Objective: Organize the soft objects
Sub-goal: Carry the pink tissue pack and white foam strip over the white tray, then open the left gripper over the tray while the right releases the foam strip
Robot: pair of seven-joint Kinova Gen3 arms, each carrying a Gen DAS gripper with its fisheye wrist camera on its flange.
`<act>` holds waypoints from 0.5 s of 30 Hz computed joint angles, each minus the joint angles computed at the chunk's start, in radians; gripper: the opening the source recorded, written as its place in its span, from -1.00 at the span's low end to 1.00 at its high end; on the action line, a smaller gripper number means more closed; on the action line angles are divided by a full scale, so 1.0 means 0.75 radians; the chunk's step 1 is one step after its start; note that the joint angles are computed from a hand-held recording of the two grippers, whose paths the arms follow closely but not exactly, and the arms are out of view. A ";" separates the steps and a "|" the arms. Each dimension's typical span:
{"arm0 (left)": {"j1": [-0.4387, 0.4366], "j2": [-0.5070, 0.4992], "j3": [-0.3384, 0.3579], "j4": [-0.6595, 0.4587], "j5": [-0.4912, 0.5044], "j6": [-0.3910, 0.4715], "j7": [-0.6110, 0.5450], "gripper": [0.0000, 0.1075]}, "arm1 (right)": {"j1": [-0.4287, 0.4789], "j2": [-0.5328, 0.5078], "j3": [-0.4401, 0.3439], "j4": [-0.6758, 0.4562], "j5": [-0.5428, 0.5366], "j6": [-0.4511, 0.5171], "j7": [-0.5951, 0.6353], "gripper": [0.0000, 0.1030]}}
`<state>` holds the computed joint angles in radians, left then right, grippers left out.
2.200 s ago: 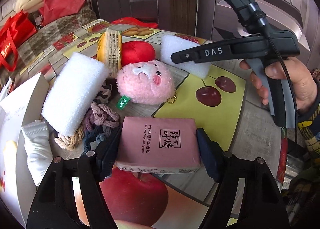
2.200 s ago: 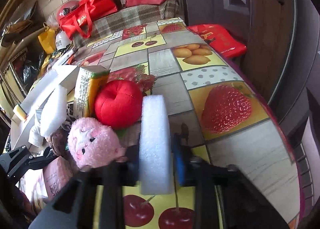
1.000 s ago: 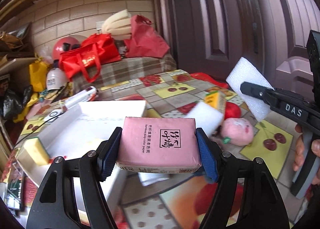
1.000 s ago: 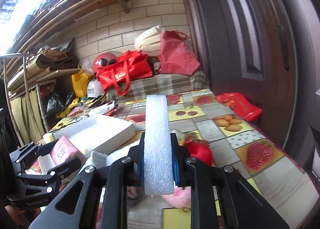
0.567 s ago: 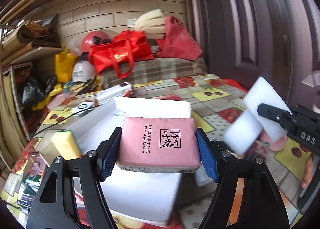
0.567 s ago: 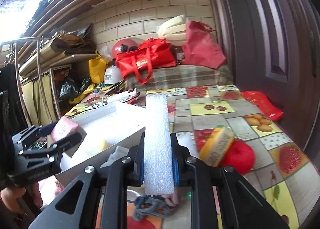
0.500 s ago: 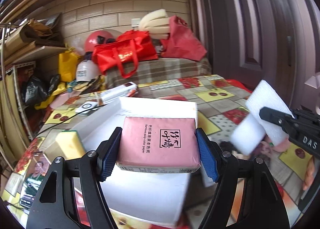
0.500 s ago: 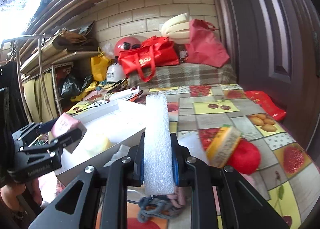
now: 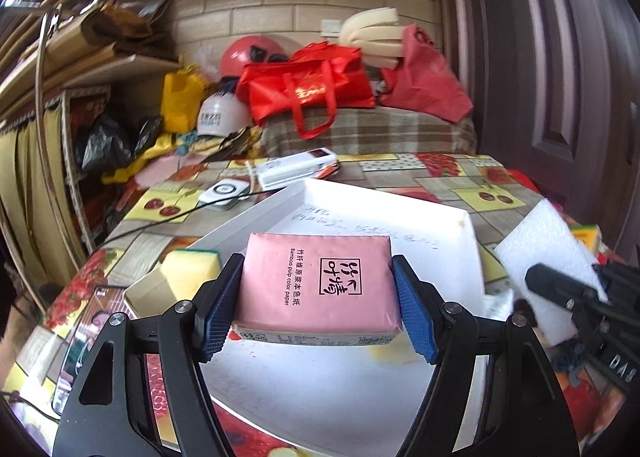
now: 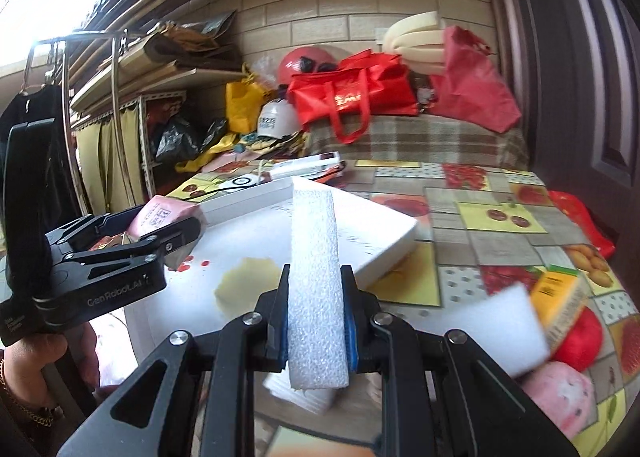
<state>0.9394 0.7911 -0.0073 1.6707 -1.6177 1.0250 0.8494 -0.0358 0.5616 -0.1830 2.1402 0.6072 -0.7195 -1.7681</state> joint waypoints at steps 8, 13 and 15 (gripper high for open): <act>-0.047 -0.015 0.004 0.016 0.033 -0.020 0.077 0.35 | -0.066 0.026 -0.022 -0.087 -0.042 0.107 -0.023 -0.62; -0.053 0.001 -0.016 -0.024 0.078 -0.020 0.023 0.36 | -0.104 0.048 -0.040 -0.160 -0.084 0.195 -0.030 -0.62; -0.063 -0.001 -0.023 -0.030 0.089 -0.043 0.013 0.36 | -0.116 0.059 -0.048 -0.197 -0.101 0.237 -0.034 -0.62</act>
<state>0.8918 0.7901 -0.0244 1.6485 -1.5508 0.9928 0.8590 -0.1231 0.6059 -0.2193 1.9927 0.5319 -0.5420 -1.7935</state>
